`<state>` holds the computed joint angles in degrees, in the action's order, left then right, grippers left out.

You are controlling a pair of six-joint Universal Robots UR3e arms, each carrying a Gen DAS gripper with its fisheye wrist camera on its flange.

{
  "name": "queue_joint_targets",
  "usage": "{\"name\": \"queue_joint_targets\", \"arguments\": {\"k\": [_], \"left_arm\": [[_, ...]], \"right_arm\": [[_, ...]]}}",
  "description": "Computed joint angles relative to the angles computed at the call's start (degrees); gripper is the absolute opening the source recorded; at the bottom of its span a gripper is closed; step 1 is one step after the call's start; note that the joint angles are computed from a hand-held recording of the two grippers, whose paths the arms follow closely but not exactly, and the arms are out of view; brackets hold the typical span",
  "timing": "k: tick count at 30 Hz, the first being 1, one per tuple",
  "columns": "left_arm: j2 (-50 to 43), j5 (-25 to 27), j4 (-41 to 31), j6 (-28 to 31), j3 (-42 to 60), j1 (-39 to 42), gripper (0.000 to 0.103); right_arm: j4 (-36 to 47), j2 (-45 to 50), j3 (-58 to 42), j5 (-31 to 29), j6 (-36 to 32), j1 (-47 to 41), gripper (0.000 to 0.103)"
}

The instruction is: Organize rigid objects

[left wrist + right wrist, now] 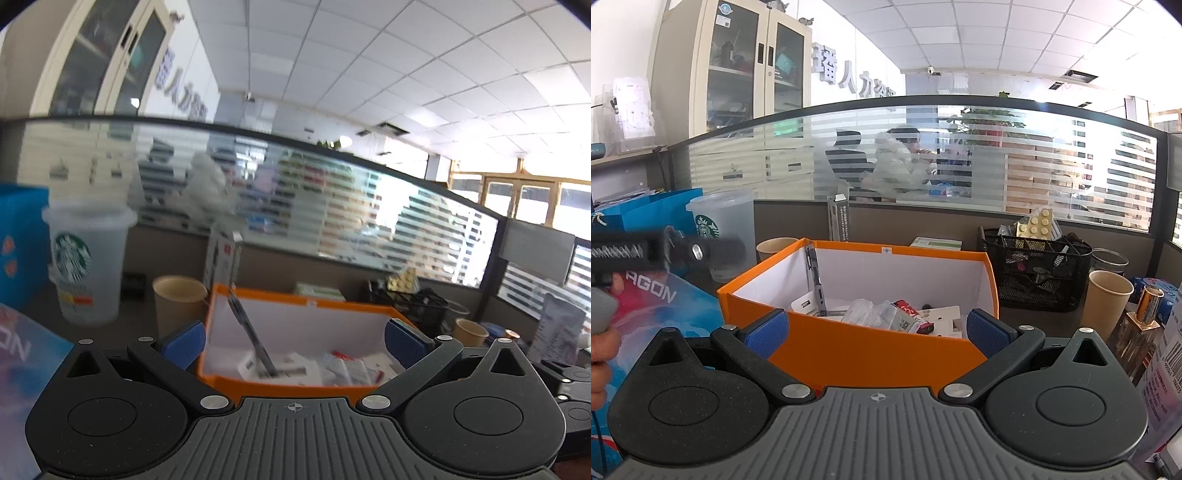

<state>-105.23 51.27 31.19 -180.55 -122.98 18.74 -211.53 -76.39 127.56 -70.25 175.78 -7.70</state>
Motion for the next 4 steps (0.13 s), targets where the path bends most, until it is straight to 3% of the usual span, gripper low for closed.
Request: {"name": "queue_joint_targets", "arguments": {"k": [4], "left_arm": [[-0.4, 3.6, 0.1, 2.5, 0.7, -1.6, 0.103]], "right_arm": [[0.1, 0.3, 0.0, 0.2, -0.1, -0.1, 0.103]]}}
